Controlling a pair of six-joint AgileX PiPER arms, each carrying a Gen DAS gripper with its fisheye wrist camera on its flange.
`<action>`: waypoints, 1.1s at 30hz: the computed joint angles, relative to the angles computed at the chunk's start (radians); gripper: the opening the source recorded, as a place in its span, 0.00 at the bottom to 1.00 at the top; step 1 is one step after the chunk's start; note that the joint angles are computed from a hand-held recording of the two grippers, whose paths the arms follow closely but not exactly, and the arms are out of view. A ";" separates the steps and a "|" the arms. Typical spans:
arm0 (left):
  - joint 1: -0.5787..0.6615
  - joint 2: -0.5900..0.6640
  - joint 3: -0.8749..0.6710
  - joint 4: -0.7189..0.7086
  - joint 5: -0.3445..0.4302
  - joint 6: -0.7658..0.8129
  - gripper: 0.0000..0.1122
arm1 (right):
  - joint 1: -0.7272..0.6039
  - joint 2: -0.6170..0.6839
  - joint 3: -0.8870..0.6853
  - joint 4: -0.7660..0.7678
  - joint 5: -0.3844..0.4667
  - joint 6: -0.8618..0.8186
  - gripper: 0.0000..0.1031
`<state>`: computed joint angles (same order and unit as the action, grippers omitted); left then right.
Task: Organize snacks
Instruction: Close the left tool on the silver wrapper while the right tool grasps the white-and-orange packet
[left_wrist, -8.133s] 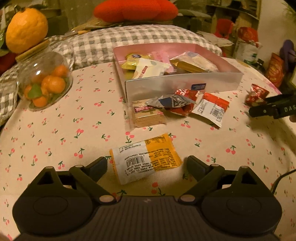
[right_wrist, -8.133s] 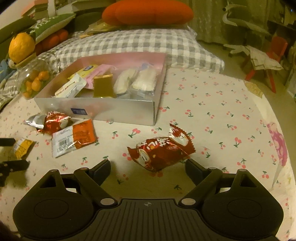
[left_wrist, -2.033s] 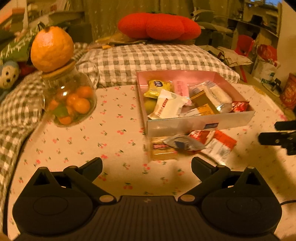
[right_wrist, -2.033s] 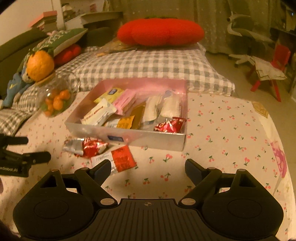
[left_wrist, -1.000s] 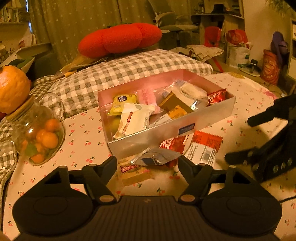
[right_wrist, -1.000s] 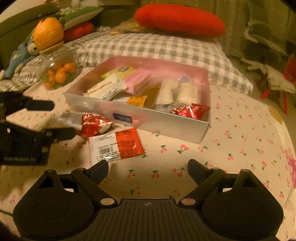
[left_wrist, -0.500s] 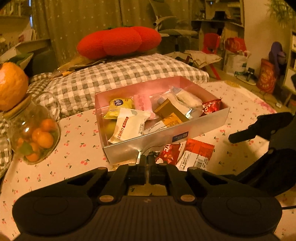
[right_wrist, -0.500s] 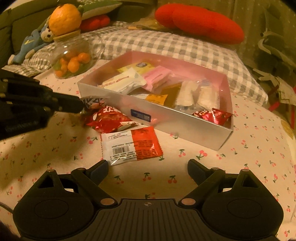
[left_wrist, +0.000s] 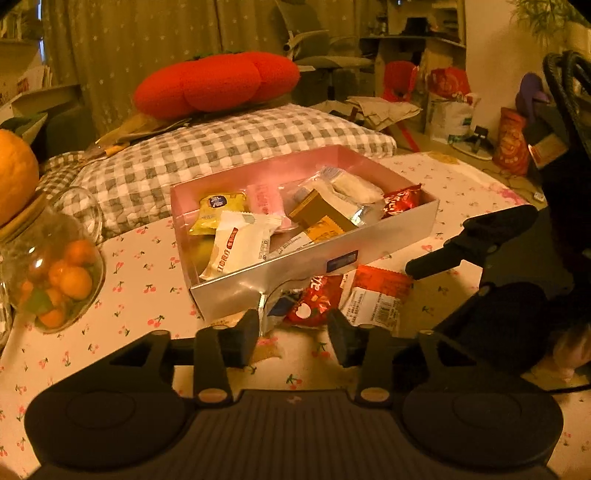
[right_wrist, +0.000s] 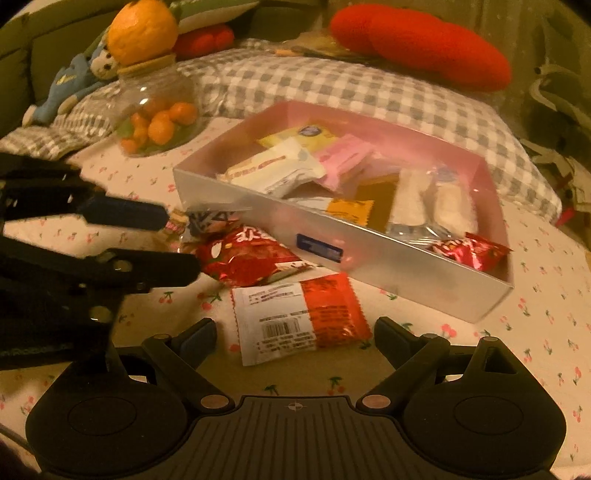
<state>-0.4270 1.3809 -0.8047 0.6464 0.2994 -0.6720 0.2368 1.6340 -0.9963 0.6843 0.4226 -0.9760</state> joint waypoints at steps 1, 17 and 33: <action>0.005 0.008 -0.005 0.002 -0.004 -0.006 0.35 | 0.002 0.003 0.001 0.004 -0.006 -0.004 0.91; 0.061 0.055 -0.053 -0.176 -0.018 0.062 0.12 | -0.114 0.045 -0.060 0.162 0.117 -0.164 0.60; 0.104 -0.039 -0.017 -0.518 -0.002 0.336 0.11 | -0.241 0.010 -0.059 0.174 0.254 -0.169 0.59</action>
<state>-0.3232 1.3420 -0.8222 0.1282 0.2976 -0.3362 -0.0042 1.6435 -1.0556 0.8580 0.6766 -1.1454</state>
